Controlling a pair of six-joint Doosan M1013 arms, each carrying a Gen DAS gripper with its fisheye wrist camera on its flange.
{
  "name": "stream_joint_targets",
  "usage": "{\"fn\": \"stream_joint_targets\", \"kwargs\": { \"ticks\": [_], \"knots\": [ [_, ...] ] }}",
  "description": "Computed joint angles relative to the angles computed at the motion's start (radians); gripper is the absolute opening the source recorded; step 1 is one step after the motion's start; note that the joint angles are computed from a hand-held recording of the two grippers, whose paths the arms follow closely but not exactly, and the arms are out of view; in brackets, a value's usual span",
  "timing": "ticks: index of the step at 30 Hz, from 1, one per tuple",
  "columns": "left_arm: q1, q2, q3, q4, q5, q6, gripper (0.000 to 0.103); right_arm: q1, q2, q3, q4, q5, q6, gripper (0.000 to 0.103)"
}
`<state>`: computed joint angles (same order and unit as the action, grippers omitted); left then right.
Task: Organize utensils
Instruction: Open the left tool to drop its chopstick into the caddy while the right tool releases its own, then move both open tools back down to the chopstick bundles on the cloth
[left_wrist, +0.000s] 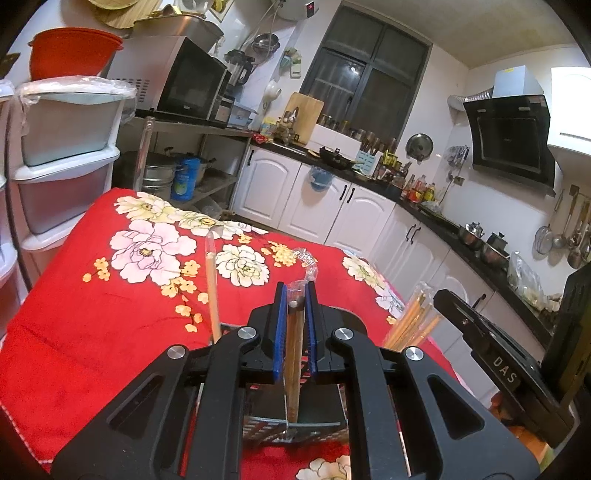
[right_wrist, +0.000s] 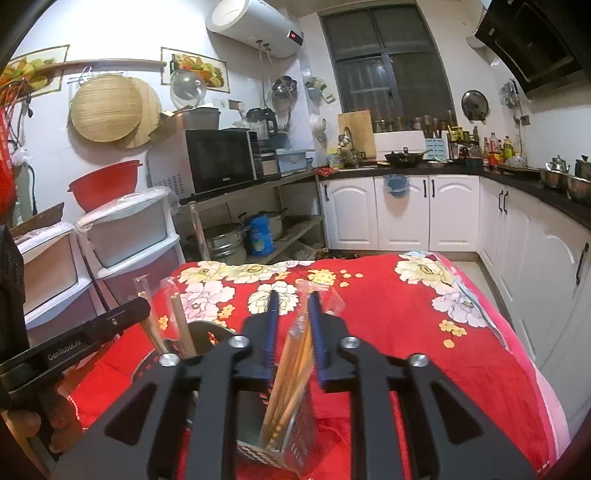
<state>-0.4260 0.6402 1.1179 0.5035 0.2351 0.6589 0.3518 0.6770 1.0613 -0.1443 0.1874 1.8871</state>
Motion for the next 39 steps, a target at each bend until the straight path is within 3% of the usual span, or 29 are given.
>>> {"fn": "stream_joint_targets", "kwargs": {
  "ticks": [13,22,28,39],
  "knots": [
    [-0.001,-0.008,0.013,0.009,0.0,-0.011,0.004,0.0,-0.034,0.057,0.035,-0.005,-0.037,0.032],
    [-0.001,-0.04,0.075,0.078,-0.01,-0.096,0.018,-0.003,-0.062,0.104,0.14,-0.007,-0.151,0.041],
    [-0.009,-0.062,0.104,0.159,-0.013,-0.172,0.034,-0.003,-0.081,0.134,0.161,-0.011,-0.183,0.043],
    [-0.02,-0.11,0.174,0.318,-0.031,-0.341,0.08,-0.001,-0.12,0.193,0.188,-0.035,-0.226,0.055]
  ]
}}
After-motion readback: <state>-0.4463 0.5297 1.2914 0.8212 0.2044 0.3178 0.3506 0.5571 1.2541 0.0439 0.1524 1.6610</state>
